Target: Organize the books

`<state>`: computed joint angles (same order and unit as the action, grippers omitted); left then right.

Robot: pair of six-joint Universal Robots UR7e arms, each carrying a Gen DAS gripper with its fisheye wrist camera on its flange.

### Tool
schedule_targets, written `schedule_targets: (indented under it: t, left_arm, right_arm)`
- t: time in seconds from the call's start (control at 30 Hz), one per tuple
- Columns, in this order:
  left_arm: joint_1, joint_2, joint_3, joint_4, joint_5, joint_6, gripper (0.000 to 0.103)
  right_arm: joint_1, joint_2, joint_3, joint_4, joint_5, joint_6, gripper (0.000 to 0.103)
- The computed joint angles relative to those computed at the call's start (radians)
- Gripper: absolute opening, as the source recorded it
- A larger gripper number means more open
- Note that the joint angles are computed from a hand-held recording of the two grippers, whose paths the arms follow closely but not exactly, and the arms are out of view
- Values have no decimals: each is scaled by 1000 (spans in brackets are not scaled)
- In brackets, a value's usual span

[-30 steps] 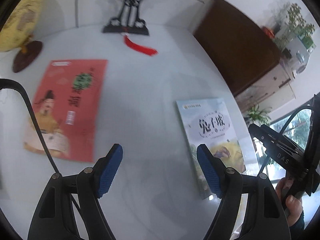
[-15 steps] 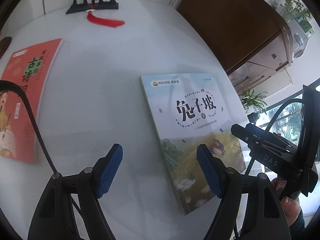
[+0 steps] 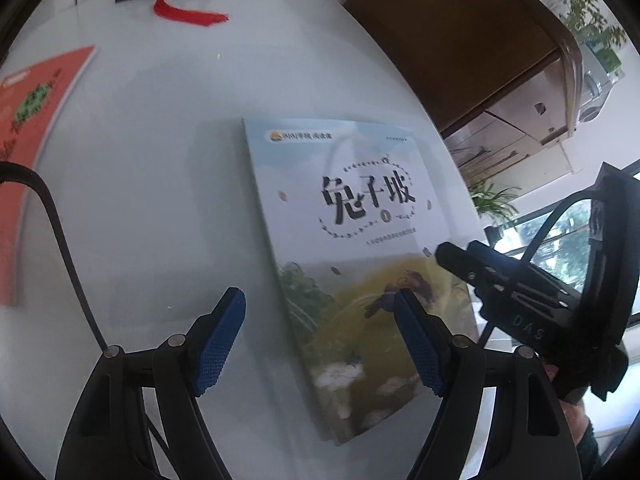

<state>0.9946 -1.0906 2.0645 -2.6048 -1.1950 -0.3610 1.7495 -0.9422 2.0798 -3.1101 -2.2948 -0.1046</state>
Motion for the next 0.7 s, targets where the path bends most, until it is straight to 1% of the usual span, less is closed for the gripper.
schedule_targets:
  t: [0.17,0.27,0.47,0.53,0.57,0.6,0.67,0.7]
  left_arm:
    - [-6,-3,10,-16,4,20,75]
    - [-4,-5,15,-26,-8,23,75]
    - [-2,-1,18,-39,-32,42,75]
    - [2,2,19,-47,-49,53,75]
    - [9,3,17,-49,-76,64,75]
    - [12,8,13,-50,-87,66,75]
    - [16,2,22,-75,-103,72,75]
    - [27,-5,26,-100,-136,75,75]
  right_arm:
    - [-10,4,11,-24,18,-21,54]
    - [-19,3,21,-42,34,-27,50]
    - [-29,-2,36,-55,60,-32,47]
    - [-31,-3,39,-60,71,-35,47]
    - [-31,-3,41,-63,72,-38,47]
    - [-32,-5,44,-66,76,-40,47]
    - [-40,-13,50,-70,98,-45,47]
    - [-47,-19,56,-78,113,-49,47]
